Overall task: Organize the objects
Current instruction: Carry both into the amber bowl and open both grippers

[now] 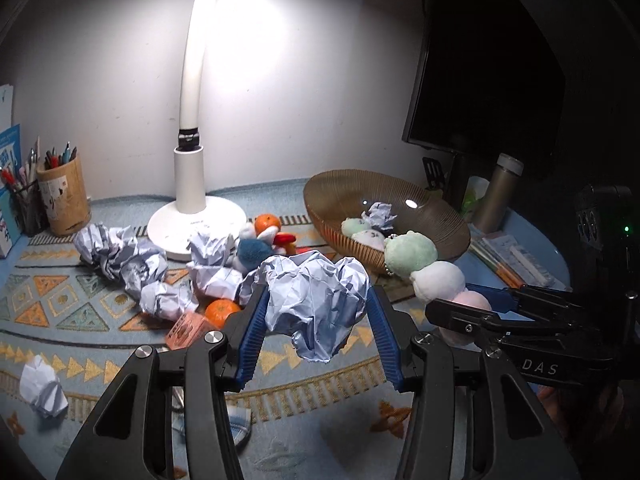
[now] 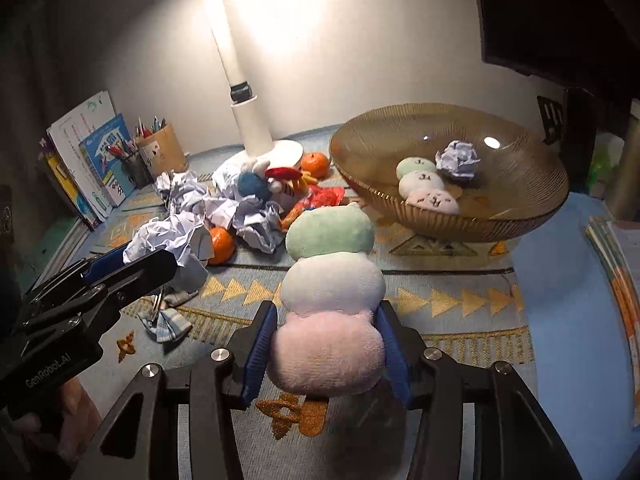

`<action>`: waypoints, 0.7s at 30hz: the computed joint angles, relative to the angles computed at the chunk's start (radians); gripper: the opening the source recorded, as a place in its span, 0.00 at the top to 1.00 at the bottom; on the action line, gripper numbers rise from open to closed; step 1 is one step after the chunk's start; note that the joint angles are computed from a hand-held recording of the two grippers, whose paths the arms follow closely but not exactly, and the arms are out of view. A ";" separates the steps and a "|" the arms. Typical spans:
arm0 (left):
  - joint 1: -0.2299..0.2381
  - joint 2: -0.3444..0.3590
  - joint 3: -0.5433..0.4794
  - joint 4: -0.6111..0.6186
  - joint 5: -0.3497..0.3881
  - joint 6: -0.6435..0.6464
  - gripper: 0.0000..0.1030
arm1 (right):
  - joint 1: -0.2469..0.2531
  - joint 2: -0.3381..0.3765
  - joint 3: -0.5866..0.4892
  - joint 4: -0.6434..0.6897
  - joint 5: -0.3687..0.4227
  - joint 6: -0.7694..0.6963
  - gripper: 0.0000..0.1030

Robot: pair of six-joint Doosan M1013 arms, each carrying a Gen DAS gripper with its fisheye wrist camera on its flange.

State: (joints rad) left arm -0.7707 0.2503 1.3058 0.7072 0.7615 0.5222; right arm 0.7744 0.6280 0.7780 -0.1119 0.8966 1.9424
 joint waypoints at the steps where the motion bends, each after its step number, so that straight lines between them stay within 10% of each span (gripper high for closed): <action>1: 0.003 0.013 -0.031 -0.006 -0.007 0.025 0.55 | -0.004 -0.007 -0.006 -0.023 -0.013 0.019 0.52; 13: 0.067 0.268 -0.396 -0.189 0.068 0.237 0.51 | -0.099 0.117 -0.265 -0.130 0.103 0.220 0.52; 17: 0.072 0.322 -0.466 -0.184 0.140 0.208 0.18 | -0.111 0.190 -0.381 -0.125 0.182 0.188 0.46; 21: 0.067 0.307 -0.442 -0.174 0.157 0.193 0.15 | -0.108 0.197 -0.381 -0.145 0.190 0.172 0.35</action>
